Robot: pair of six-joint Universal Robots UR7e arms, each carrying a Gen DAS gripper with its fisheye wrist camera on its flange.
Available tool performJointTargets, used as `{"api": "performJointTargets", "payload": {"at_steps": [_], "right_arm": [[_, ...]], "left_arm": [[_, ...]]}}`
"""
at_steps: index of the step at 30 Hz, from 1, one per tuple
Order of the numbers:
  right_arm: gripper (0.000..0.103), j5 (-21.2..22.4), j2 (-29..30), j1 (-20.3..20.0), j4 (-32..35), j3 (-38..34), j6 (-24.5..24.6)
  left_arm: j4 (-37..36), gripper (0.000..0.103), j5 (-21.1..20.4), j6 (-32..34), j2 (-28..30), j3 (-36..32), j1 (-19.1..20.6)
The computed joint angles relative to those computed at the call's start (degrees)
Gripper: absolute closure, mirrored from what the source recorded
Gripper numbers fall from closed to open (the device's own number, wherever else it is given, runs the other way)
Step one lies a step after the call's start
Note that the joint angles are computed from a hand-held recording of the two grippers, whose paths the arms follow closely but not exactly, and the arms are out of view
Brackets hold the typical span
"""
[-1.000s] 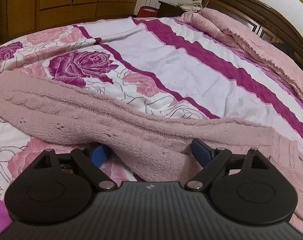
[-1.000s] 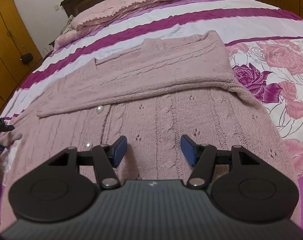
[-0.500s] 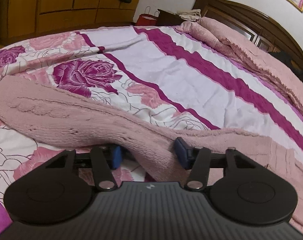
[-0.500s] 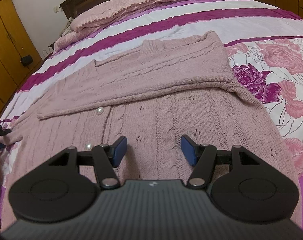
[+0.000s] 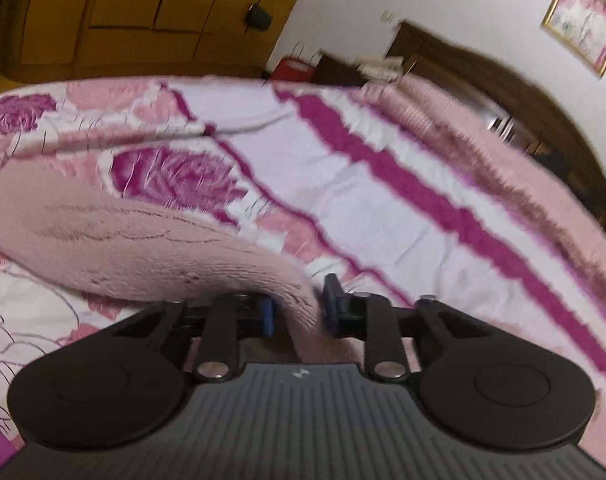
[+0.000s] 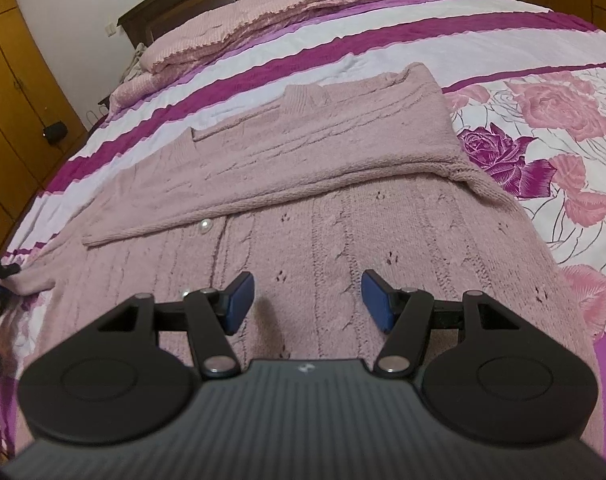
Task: Fold small clothes
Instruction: 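Grasp the cardigan side edge with the left tool and fold it over the body, then open the left tool and release the folded side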
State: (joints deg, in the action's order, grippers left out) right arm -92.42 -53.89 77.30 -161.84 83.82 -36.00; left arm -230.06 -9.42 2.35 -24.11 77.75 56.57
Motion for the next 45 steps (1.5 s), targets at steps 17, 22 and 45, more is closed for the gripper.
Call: {"api": "performJointTargets", "payload": {"at_steps": [17,22,45], "right_arm": [[0.042,2.9,-1.2,-1.2,0.1,0.7,1.3],[0.042,3.8,-1.4,-1.6,0.2,0.7,1.8],[0.042,6.8,-1.8,-3.0,2.1,-0.2,3.4]], "left_arm": [[-1.8,0.084,-16.7,17.7,7.1,-15.2,-6.5],[10.4,0.084,-19.4,14.2,12.0,-22.9,-7.2],[62.9,0.081,-27.1,-15.2,24.1,-39.7,-1.3]]}}
